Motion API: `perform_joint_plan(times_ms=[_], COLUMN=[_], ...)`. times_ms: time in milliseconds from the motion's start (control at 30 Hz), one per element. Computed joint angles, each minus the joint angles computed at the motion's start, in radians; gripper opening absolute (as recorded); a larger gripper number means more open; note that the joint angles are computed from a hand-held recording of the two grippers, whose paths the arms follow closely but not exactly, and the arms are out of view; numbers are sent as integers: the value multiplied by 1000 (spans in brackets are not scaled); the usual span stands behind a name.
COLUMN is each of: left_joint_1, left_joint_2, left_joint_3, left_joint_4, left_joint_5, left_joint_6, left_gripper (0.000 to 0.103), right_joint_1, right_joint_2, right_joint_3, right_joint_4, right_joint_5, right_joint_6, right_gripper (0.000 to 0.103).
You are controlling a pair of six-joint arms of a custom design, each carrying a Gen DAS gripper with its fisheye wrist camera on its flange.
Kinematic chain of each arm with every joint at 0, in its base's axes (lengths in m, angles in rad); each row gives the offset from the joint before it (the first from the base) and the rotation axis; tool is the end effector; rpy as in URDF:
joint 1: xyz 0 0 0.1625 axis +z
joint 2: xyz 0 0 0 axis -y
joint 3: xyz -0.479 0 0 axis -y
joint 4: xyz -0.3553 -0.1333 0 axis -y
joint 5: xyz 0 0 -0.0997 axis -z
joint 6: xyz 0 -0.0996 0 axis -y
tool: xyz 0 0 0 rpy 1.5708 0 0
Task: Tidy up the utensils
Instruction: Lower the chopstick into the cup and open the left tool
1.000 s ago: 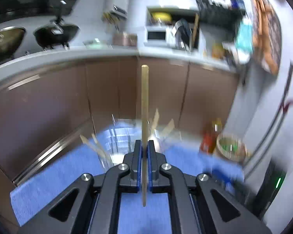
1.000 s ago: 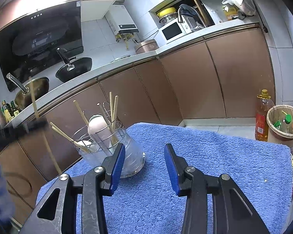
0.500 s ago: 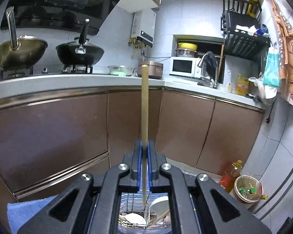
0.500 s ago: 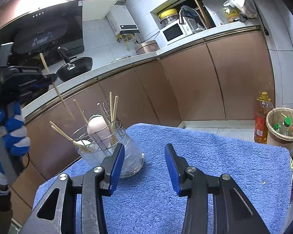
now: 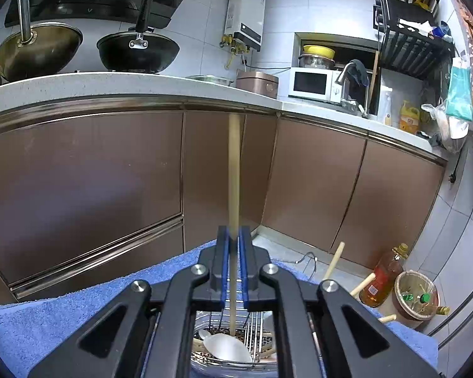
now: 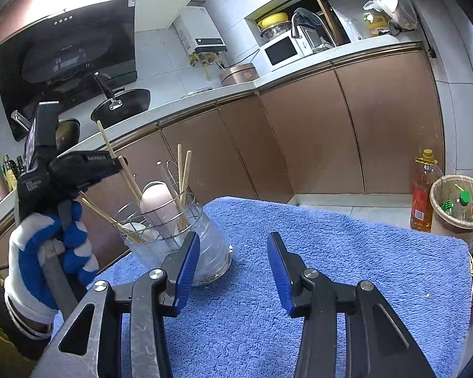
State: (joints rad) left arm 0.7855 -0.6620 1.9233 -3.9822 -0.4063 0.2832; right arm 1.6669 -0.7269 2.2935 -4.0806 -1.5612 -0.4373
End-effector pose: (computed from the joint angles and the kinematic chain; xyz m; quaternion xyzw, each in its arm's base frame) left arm -0.2389 -0.5569 0.1935 0.0995 0.7555 -0.5547 0.3341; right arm 0.1815 -0.4834 0.1477 0.2369 -0.8588 0.4484 0.0729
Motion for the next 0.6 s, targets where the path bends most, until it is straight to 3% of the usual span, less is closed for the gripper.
perform_joint_plan(times_ms=[100, 200, 367, 500, 600], left_joint_1=[1, -2, -20, -55, -84], left_joint_2=[1, 3, -5, -5, -8], left_joint_3=[6, 13, 46, 86, 122], left_joint_4=[14, 4, 4, -32, -47], left_joint_5=[-3, -5, 3, 37, 67], left_joint_6=[-2, 9, 1, 22, 33], left_gripper=[11, 27, 29, 41, 42], right_joint_1=[-1, -3, -4, 1, 4], right_joint_2=[0, -1, -1, 5, 8], right_joint_3=[0, 2, 3, 3, 6], right_joint_4=[-1, -7, -17, -42, -51], right_joint_5=[-2, -4, -8, -27, -41], right_joint_6=[1, 1, 3, 4, 11], right_gripper=[44, 48, 49, 52, 54])
